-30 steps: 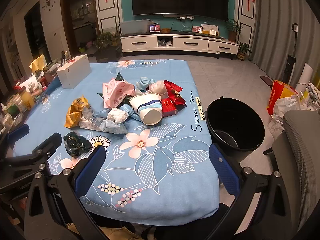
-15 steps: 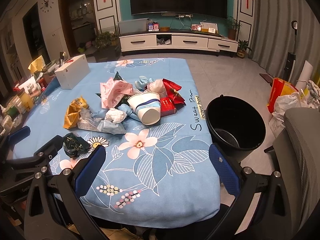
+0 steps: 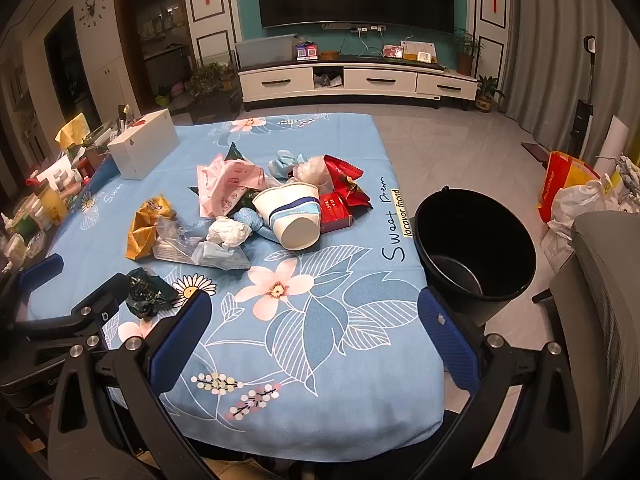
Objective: Collect trash
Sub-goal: 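Move both tools toward the trash on the table, then grasp the dark green wrapper with the left tool while the right tool grasps the clear plastic bag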
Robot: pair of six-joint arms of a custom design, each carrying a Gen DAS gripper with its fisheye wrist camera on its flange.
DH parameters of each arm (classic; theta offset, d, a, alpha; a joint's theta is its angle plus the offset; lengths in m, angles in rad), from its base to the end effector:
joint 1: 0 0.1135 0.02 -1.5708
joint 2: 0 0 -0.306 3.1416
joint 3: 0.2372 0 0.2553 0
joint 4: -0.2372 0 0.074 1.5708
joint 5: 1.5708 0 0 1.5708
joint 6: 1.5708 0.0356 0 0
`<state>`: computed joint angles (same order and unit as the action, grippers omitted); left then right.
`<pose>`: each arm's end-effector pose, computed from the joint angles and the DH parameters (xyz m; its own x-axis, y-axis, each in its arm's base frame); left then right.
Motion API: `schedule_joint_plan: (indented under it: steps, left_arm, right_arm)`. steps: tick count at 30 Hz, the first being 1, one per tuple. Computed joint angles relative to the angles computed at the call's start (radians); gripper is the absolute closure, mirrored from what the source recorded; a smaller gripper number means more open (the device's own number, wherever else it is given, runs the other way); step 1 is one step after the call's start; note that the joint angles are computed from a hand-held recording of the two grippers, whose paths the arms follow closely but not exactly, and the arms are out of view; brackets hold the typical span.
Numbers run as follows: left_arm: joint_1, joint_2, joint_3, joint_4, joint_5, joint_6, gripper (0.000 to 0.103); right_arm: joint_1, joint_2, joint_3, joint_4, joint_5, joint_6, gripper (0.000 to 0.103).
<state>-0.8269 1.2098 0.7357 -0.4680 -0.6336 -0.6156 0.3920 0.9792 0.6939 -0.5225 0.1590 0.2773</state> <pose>0.1648 -0.1480 0.2568 -0.6534 0.0228 -0.7566 -0.0246 0.9984 0.0514 0.1683 0.0635 0.2763 -0.7180 -0.0043 -0.6960 -0.0827 0.9934 0.0791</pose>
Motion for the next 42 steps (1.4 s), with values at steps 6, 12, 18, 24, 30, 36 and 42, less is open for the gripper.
schedule_joint_plan:
  steps: [6,12,18,24,30,36,42]
  left_arm:
    - [0.011,0.023,0.013,-0.012,0.016,0.003,0.003]
    - [0.041,0.048,0.011,0.013,0.031,0.029,0.003]
    - [0.085,0.062,-0.007,0.069,0.090,0.059,0.003]
    - [0.148,0.024,-0.065,0.165,0.189,0.119,0.003]
    - [0.259,-0.002,-0.140,0.258,0.402,0.135,0.003]
    - [0.387,0.049,-0.200,0.355,0.546,0.158,0.003]
    - [0.487,0.076,-0.240,0.408,0.625,0.188,0.003]
  right_arm:
    - [-0.009,0.009,-0.005,0.012,-0.008,-0.004,0.002]
    - [-0.019,0.044,-0.011,0.040,-0.017,-0.002,0.003]
    - [-0.044,0.076,-0.012,0.072,-0.044,-0.007,0.002]
    - [-0.085,0.085,-0.028,0.111,-0.093,-0.021,0.002]
    - [-0.152,0.137,-0.056,0.166,-0.186,-0.046,0.002]
    - [-0.230,0.201,-0.085,0.256,-0.355,-0.071,0.002]
    - [-0.265,0.283,-0.096,0.334,-0.494,-0.076,0.002]
